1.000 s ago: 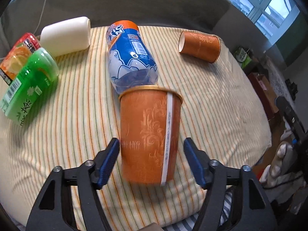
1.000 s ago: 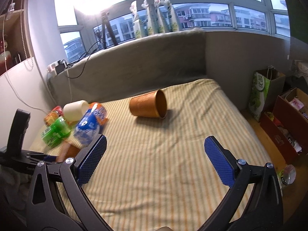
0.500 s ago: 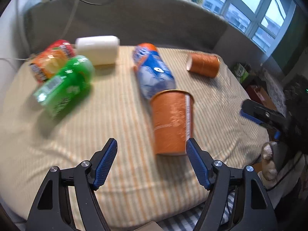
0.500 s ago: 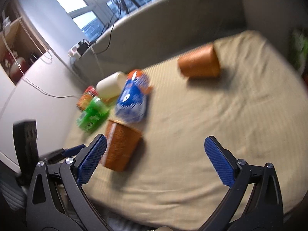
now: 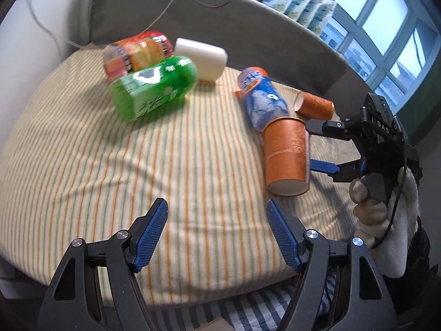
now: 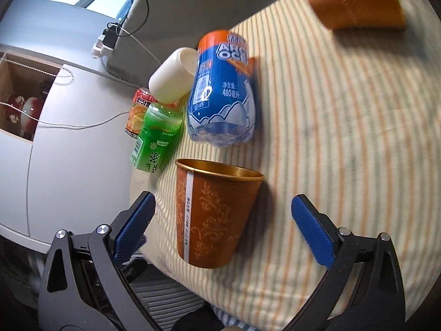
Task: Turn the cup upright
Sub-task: 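Grasp the upright copper cup with the right gripper while the left gripper releases it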
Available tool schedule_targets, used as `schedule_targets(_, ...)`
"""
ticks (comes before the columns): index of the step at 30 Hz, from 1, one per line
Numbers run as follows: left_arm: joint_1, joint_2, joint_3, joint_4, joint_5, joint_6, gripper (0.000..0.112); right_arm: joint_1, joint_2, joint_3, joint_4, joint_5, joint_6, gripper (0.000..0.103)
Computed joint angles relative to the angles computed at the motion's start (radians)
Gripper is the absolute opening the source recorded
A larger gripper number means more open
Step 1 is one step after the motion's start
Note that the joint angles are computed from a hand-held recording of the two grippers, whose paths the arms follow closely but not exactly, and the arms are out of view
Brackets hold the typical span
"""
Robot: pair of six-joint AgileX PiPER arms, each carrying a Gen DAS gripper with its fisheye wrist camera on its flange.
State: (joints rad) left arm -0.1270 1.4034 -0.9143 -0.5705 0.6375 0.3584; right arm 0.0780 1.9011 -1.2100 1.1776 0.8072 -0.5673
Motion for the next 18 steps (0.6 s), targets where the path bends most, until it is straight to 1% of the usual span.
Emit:
schedule_targets(2, 0.02, 0.002, 0.005, -0.015, 0.005, 0.014, 0.074, 0.008, 0.03, -0.039, -0.016, 0.027, 0.027, 0.098)
schedule_targets(6, 0.036, -0.004, 0.011, -0.034, -0.003, 0.034, 0.074, 0.031, 0.071, -0.098, -0.057, 0.032, 0.067, 0.095)
schedule_targets(7, 0.037, -0.005, 0.01, -0.037, -0.006, 0.037, 0.074, 0.03, 0.081, -0.112, -0.067, 0.035, 0.075, 0.091)
schedule_targets(9, 0.038, -0.01, 0.012, -0.036, -0.013, 0.038, 0.074, 0.031, 0.1, -0.138, -0.075, 0.041, 0.09, 0.087)
schedule_targets(10, 0.04, -0.011, 0.012, -0.036, -0.014, 0.037, 0.074, 0.03, 0.108, -0.151, -0.078, 0.051, 0.093, 0.083)
schedule_targets(11, 0.043, -0.014, 0.014, -0.039, -0.015, 0.04, 0.074, 0.029, 0.116, -0.163, -0.079, 0.061, 0.094, 0.076)
schedule_targets(12, 0.048, -0.014, 0.014, -0.04, -0.015, 0.041, 0.074, 0.028, 0.119, -0.169, -0.078, 0.073, 0.092, 0.073)
schedule_targets(15, 0.056, -0.014, 0.015, -0.041, -0.015, 0.035, 0.074, 0.022, 0.11, -0.153, -0.065, 0.086, 0.061, 0.072)
schedule_targets(18, 0.058, -0.014, 0.013, -0.041, -0.015, 0.032, 0.074, 0.038, 0.073, -0.116, -0.066, 0.053, 0.015, 0.072)
